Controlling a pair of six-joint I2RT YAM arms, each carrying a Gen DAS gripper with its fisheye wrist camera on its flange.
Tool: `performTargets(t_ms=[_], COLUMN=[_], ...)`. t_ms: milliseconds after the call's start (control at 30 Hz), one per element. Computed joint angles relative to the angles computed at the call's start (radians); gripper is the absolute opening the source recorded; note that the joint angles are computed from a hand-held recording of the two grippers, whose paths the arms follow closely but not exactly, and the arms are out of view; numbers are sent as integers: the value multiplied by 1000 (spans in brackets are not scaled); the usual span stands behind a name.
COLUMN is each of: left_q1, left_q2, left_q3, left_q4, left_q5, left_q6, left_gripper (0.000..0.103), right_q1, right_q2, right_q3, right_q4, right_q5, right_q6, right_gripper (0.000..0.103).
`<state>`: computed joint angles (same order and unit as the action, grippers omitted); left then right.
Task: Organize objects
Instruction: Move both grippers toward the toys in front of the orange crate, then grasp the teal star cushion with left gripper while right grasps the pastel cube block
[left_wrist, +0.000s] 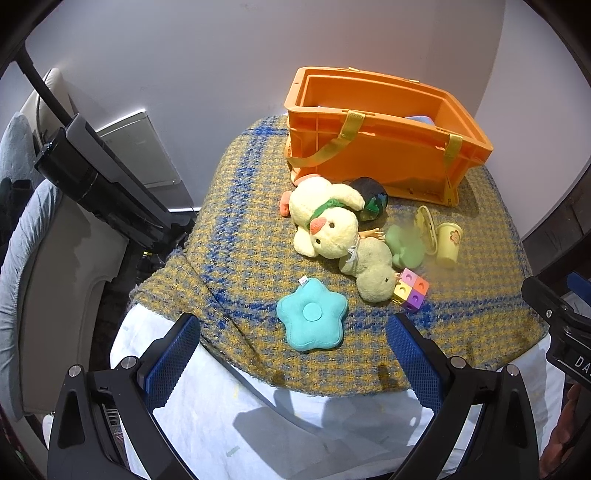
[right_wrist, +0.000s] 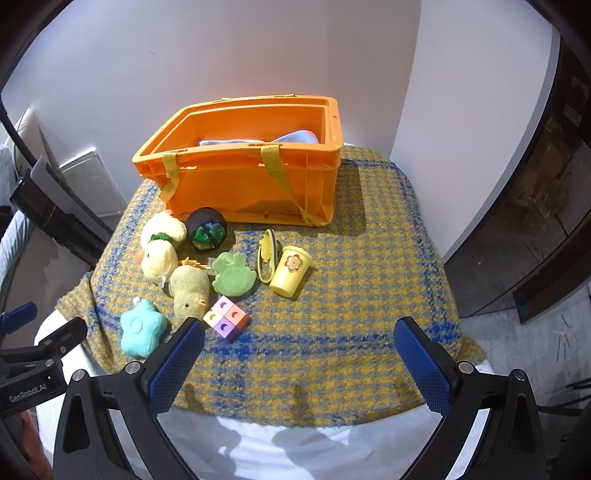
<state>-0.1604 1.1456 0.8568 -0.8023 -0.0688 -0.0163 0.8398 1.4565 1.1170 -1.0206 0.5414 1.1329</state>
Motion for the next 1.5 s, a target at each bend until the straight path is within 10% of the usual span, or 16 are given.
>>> performTargets(t_ms=[1500], left_q1=[1], left_q2=[383], left_q3=[-192], left_q4=[466], left_q5=[-6], left_q6=[46], left_gripper=[97], right_q1=[-71], right_q2=[210], right_q3=[-169], right_q4=[387], right_q5=[-39], right_q6=[-154], right_gripper=[102])
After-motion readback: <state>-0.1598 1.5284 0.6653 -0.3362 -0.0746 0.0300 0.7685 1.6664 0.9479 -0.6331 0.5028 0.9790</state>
